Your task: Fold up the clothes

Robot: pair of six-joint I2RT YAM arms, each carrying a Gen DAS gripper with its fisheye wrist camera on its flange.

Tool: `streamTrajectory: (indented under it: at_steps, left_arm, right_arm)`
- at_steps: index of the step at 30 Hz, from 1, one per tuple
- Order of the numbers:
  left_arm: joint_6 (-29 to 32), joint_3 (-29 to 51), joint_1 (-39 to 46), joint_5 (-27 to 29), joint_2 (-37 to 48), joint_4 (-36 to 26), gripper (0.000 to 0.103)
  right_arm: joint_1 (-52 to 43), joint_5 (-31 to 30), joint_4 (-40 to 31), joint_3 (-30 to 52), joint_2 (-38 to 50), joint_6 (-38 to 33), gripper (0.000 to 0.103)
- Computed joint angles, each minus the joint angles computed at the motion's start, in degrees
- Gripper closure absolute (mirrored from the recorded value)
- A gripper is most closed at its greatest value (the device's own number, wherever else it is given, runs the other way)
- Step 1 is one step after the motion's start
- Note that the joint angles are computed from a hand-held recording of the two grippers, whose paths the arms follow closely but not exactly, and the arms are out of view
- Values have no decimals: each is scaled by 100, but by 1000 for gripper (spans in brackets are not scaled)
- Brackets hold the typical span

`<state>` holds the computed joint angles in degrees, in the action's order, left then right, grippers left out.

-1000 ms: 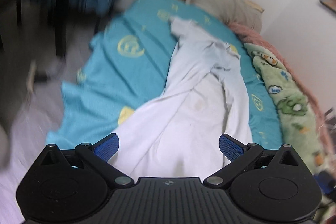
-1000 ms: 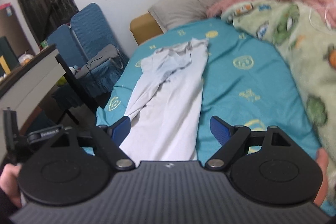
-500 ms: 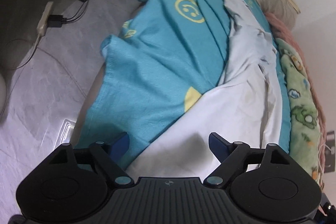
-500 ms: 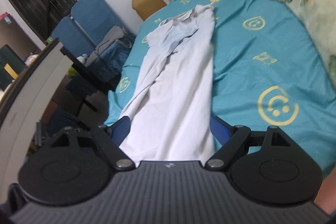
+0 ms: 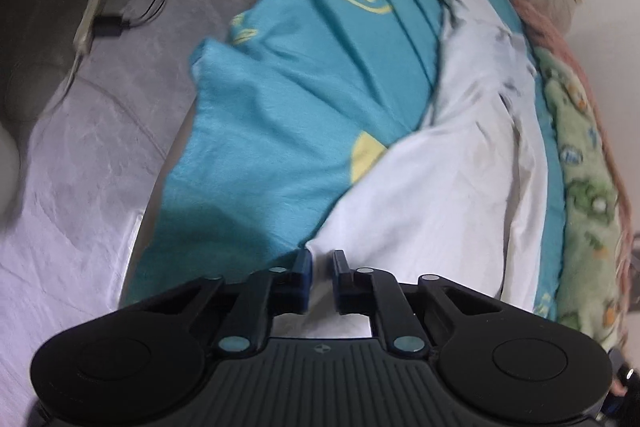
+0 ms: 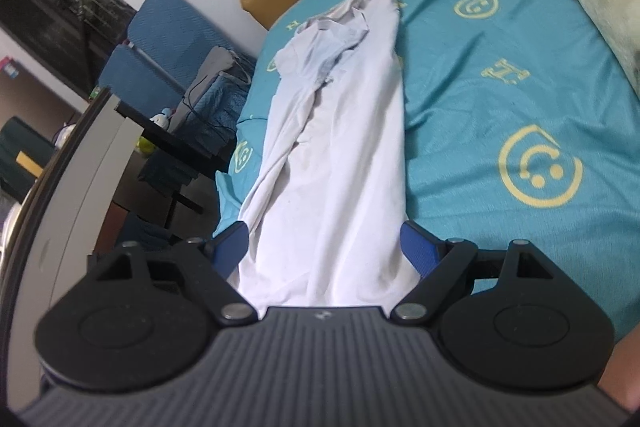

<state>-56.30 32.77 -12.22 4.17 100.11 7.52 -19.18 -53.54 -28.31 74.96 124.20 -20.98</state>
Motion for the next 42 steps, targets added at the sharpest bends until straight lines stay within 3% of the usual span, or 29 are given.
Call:
streamTrajectory:
  at_steps: [1, 8, 13, 17, 21, 24, 26, 27, 28, 31, 33, 34, 42]
  left_arm:
    - [139, 161, -154, -183, -52, -282, 100]
    - [1229, 1304, -1813, -2319, -733, -2075, 101]
    - [1900, 2507, -3146, -3396, -421, -3094, 101]
    - [2153, 3231, -3547, -3014, 200, -3008, 101]
    - [2293, 3739, -3382, -1393, 1200, -2729, 99]
    - [1773, 3197, -3060, -895, 1143, -2002, 87]
    - [1337, 2691, -2794, -699, 979, -1350, 72]
    - [1117, 2457, -2655, -601, 912, -1029, 55]
    - [792, 2139, -2507, -595, 769, -738, 41]
    - [30, 1625, -2024, -729, 589, -465, 30]
    - [-322, 1449, -1744, -817, 593, -429, 27]
    - [-399, 1489, -1687, -897, 673, -499, 26]
    - [-402, 2092, -1393, -1127, 1385, -1379, 23]
  right_arm:
    - [-5, 36, -33, 40, 43, 23, 19]
    - [-73, 91, -235, 245, 258, 169, 19]
    - [-79, 132, -215, 265, 288, 238, 19]
    - [-33, 277, -190, 283, 318, 240, 19]
    - [-12, 389, -213, 295, 379, 214, 19]
    - [-27, 383, -469, 472, 561, 163, 19]
    - [-41, 364, -690, 626, 718, 135, 19]
    - [-41, 363, -811, 715, 807, 133, 19]
    - [-39, 367, -931, 809, 896, 137, 19]
    - [31, 496, -1131, 1005, 1105, 193, 25]
    - [107, 660, -1144, 1058, 1195, 241, 28]
    - [149, 742, -1138, 1073, 1230, 250, 35]
    - [349, 1000, -1087, 1140, 1430, 222, 37]
